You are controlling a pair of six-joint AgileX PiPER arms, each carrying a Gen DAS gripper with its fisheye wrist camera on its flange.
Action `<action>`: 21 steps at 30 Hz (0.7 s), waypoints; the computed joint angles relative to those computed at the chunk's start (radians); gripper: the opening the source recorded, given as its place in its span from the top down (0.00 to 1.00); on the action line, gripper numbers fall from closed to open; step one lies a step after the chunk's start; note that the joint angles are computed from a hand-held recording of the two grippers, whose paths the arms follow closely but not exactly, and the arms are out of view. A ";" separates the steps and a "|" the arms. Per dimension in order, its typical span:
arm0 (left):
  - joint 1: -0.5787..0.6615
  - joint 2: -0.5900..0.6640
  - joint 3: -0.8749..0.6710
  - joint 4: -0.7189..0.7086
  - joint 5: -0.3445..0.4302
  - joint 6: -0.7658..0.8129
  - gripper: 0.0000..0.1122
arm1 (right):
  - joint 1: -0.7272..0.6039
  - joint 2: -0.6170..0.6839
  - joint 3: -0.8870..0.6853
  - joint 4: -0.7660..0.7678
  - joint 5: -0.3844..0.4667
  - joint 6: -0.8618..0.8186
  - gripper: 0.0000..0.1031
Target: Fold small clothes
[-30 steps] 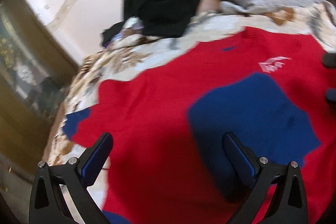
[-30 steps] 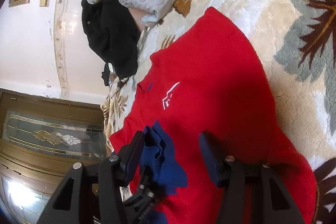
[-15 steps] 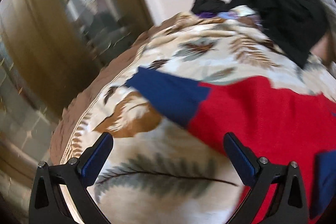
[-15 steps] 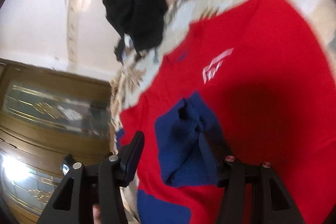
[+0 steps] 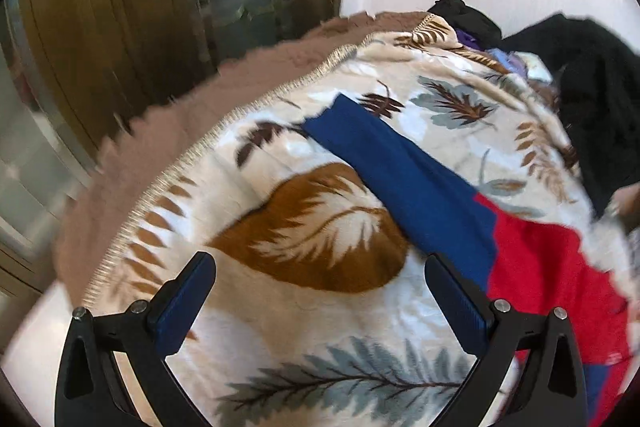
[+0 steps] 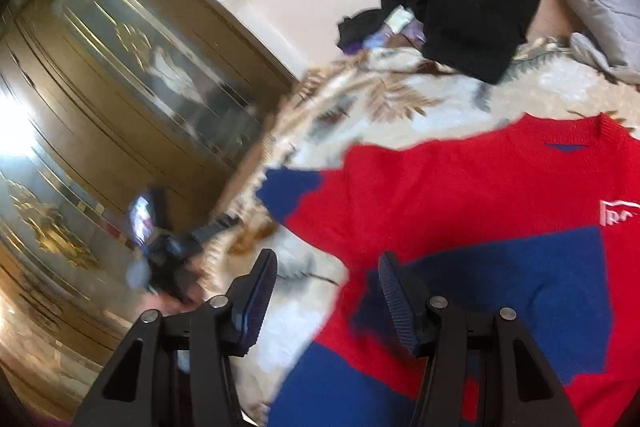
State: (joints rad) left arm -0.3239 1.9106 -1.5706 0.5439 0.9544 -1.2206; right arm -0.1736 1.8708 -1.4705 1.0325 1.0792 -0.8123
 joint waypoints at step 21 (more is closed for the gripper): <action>0.293 0.173 -0.082 -0.695 -0.380 0.368 0.31 | -0.254 0.042 0.106 0.053 0.002 -0.095 0.48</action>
State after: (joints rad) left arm -0.0311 2.0831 -1.6523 -0.1509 0.5743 -0.8523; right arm -0.4272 1.9124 -1.3648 1.0851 1.0815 -0.9071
